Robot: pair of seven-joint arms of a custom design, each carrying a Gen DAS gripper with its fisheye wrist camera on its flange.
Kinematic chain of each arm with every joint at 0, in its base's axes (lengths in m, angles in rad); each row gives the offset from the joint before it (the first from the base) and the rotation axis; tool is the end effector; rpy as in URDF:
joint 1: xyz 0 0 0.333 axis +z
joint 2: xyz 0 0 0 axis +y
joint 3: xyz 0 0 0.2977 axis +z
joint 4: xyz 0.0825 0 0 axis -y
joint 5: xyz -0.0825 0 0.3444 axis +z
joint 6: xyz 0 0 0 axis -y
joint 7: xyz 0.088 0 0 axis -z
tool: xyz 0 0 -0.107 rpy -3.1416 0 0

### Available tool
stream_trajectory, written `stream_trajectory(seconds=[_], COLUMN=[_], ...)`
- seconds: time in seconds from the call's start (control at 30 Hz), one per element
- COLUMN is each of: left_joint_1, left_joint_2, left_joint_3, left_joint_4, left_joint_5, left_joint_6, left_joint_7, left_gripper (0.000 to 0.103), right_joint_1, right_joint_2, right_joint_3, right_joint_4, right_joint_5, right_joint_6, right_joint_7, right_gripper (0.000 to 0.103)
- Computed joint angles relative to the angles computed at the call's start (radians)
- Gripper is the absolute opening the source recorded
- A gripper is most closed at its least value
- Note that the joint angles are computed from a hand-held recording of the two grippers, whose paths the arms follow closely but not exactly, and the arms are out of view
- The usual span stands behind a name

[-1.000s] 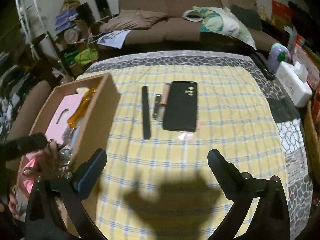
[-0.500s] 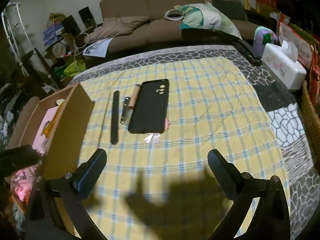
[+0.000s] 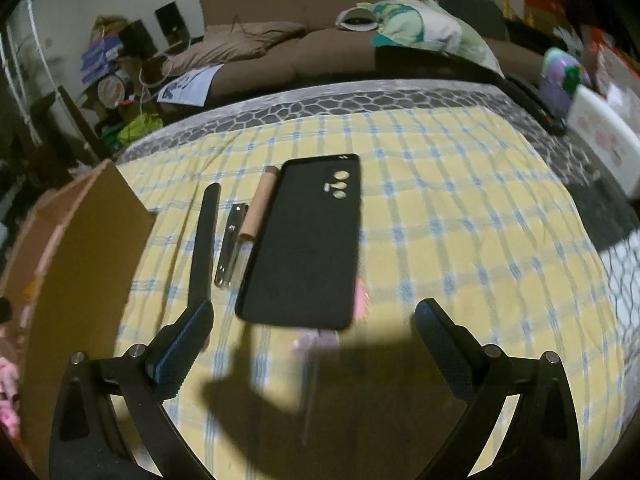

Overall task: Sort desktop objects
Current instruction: 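Move the right gripper over the table to the black phone case, then close the right gripper on the black phone case and lift it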

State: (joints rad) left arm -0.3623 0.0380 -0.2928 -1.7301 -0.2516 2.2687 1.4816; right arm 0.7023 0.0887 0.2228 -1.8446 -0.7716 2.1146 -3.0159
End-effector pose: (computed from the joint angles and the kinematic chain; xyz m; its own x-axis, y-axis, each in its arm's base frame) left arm 0.4546 -0.3536 0.5909 -0.4771 -0.8280 0.2947 -0.8384 0.3281 -0.4352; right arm 0.3716 0.4336 0.5006 -0.3634 -0.9222 -0.1320 -0.6902 0.3617 -0.6267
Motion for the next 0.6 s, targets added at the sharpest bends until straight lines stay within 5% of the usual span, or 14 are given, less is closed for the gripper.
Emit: stream_trajectory(seconds=[0.17,0.3,0.33,0.37,0.6], left_joint_1=[0.000,0.000,0.000,0.001,-0.001], left_joint_2=[-0.010,-0.013,-0.016,-0.016,-0.039], left_joint_3=[0.000,0.000,0.000,0.001,0.001], left_joint_4=[-0.011,-0.011,-0.013,-0.012,-0.027], left_joint_5=[-0.022,-0.040,-0.047,-0.052,-0.134], left_joint_6=[0.001,-0.002,-0.002,-0.003,-0.010], left_joint_7=[0.010,0.022,0.024,0.024,0.057], left_gripper=[0.103,0.103,0.103,0.103,0.103], right_joint_1=[0.004,0.003,-0.003,-0.010,-0.036], right_joint_2=[0.097,0.078,0.067,0.046,-0.040], right_joint_3=[-0.021,-0.043,-0.045,-0.045,-0.012], right_joint_4=[0.104,0.057,0.039,0.010,-0.067], right_joint_5=[0.042,0.038,0.041,0.047,0.151], right_joint_6=[-0.080,-0.021,0.008,0.045,0.059], right_joint_7=[-0.112,-0.110,-0.115,-0.116,-0.186], right_gripper=[0.103,0.100,0.092,0.063,0.037])
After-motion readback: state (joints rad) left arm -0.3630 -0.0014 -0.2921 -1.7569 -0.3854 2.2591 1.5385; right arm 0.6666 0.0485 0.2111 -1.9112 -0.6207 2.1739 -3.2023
